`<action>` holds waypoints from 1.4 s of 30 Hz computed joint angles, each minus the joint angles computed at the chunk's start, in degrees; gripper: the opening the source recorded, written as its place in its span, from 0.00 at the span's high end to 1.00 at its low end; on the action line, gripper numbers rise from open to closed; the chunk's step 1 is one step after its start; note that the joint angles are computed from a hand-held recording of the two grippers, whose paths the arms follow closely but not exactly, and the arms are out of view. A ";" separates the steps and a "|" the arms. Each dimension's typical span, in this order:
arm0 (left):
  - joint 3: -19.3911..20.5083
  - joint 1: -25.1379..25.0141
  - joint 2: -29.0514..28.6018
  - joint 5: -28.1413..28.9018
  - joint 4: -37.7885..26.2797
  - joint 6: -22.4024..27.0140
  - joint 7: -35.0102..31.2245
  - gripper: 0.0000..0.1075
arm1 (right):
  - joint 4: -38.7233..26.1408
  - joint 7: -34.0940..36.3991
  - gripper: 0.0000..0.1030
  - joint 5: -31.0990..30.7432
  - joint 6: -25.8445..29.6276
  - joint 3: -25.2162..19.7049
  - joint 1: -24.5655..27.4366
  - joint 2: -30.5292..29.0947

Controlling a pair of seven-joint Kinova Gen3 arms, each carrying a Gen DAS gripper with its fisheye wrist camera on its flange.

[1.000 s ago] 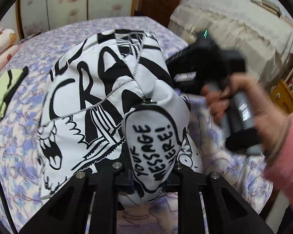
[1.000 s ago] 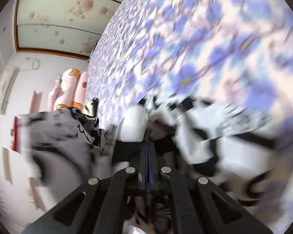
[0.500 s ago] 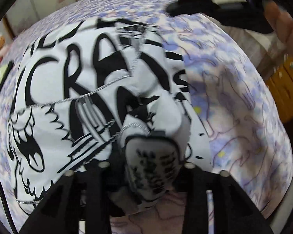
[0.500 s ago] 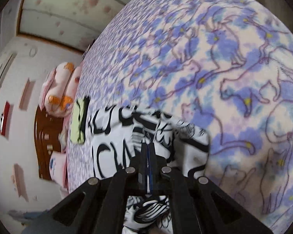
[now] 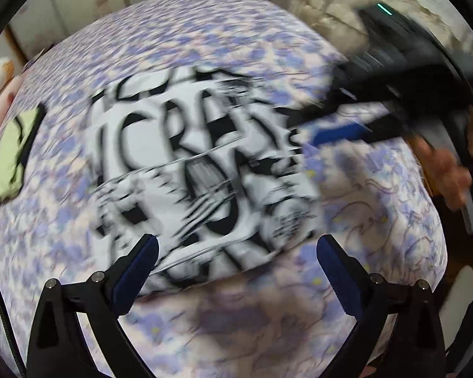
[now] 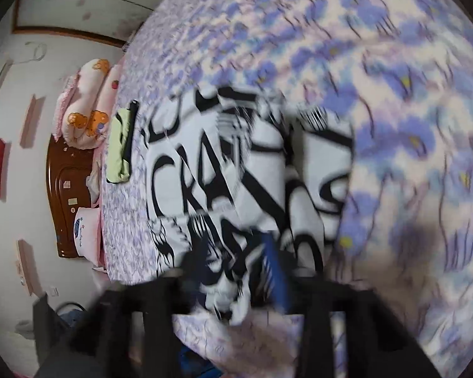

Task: Fold large clothes
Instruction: 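Press the folded jacket flat with both grippers and release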

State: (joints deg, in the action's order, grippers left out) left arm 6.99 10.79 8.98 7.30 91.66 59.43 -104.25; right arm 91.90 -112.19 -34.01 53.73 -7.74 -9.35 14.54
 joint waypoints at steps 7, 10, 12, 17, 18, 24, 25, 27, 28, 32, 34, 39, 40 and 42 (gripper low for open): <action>-3.56 -4.69 2.94 -2.80 -3.18 6.22 2.63 0.07 | 3.50 -3.44 0.53 -5.69 2.00 -1.09 -0.47 0.81; -4.31 -7.93 5.63 -0.35 -4.88 9.57 2.94 0.07 | 1.36 -6.84 0.53 -4.00 3.77 -1.25 -2.71 2.72; -4.72 -10.68 7.56 2.04 -5.98 11.26 2.32 0.07 | -1.69 -9.91 0.52 -1.24 5.97 -1.17 -4.54 4.61; -4.72 -16.22 13.58 7.34 -9.05 16.29 0.33 0.07 | -7.83 -15.99 0.49 5.10 10.01 -0.73 -7.84 7.89; -4.70 -16.58 14.73 7.59 -9.57 16.90 0.57 0.07 | -8.63 -16.62 0.49 5.93 10.58 -0.82 -8.22 8.42; -3.79 -21.62 19.54 13.22 -9.17 17.80 -1.69 0.07 | -11.85 -19.83 0.51 10.02 12.53 -0.83 -10.12 10.38; -3.59 -22.83 20.38 14.87 -9.09 18.16 -2.25 0.07 | -12.12 -20.39 0.59 10.94 12.27 -0.80 -10.82 10.55; -3.59 -24.37 21.69 16.89 -9.02 18.73 -2.38 0.04 | -11.94 -20.03 0.65 11.87 11.62 -0.96 -11.02 10.21; -3.56 -24.92 22.22 17.50 -9.09 19.07 -2.44 0.04 | -11.56 -19.73 0.71 12.12 11.10 -1.04 -11.00 9.81; -3.70 -25.70 22.18 18.26 -9.10 19.53 -2.09 0.04 | -7.75 -19.42 0.75 10.77 7.63 -1.23 -9.90 6.94; -3.80 -25.22 21.65 17.43 -9.16 19.44 -2.00 0.05 | -5.30 -18.87 0.76 9.80 5.72 -1.33 -9.12 5.00; -3.72 -24.33 21.40 16.31 -10.42 21.08 -1.28 0.10 | -2.77 -19.69 0.78 11.81 3.99 -0.84 -9.83 1.89; -3.82 -23.85 20.89 15.80 -10.05 20.69 -1.11 0.12 | -2.25 -20.28 0.78 12.48 3.61 -0.65 -10.11 1.31; -4.01 -23.03 20.31 14.65 -10.00 20.35 -0.83 0.15 | -1.14 -21.32 0.78 12.50 2.07 -0.66 -10.42 0.99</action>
